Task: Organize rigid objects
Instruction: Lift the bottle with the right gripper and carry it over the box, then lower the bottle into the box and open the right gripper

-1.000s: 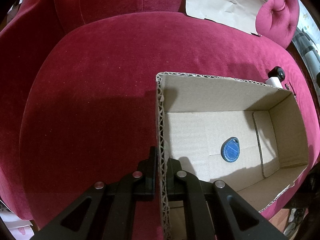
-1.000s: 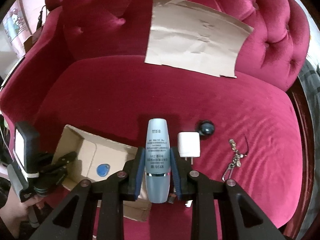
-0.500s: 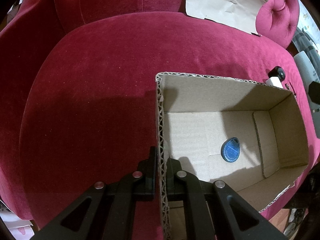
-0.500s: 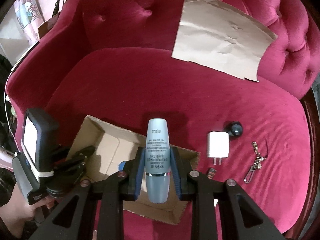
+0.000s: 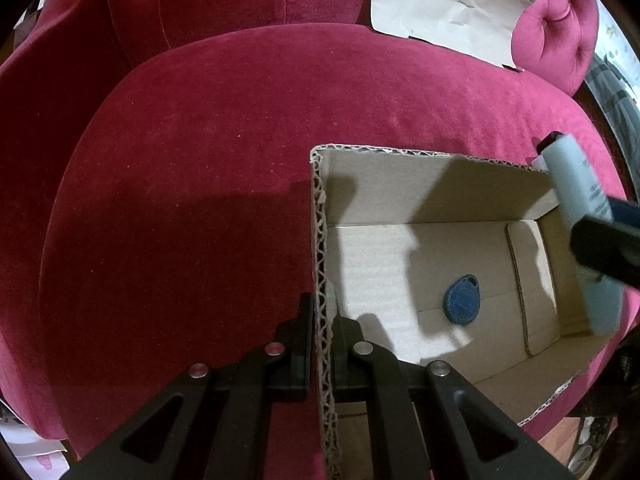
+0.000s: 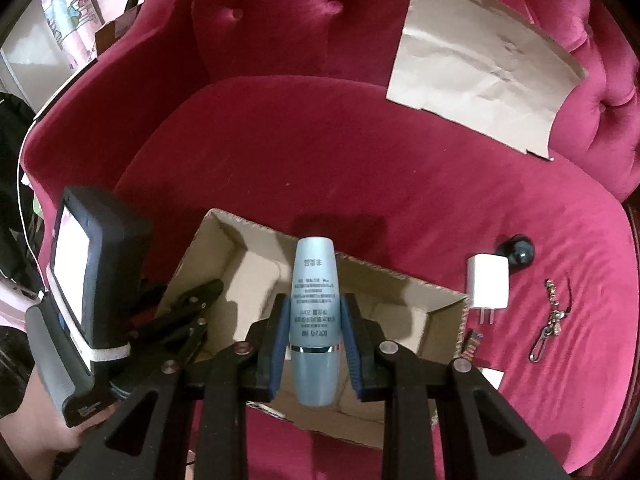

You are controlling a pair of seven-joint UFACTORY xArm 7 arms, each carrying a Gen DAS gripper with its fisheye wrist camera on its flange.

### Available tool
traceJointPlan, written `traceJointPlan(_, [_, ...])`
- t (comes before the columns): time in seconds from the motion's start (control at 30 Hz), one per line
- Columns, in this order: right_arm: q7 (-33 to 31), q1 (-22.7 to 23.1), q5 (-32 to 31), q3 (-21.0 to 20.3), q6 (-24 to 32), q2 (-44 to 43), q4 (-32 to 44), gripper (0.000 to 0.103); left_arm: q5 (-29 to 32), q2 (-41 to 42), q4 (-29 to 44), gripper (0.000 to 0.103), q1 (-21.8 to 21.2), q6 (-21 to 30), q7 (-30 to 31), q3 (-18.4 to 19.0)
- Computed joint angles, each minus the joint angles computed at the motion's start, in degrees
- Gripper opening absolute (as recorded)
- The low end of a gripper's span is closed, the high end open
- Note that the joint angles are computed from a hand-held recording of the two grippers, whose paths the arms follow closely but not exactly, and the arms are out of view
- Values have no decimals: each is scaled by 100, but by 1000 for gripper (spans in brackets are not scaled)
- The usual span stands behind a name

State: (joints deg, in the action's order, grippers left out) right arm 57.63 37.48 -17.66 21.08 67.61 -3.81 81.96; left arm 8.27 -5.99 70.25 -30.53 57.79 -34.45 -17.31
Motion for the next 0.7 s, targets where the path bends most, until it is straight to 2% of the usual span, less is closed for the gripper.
traceJointPlan(0.7, [218,66,-9,-51,-450,99,-239,27,8,2,4,5,-5,5,-6,0])
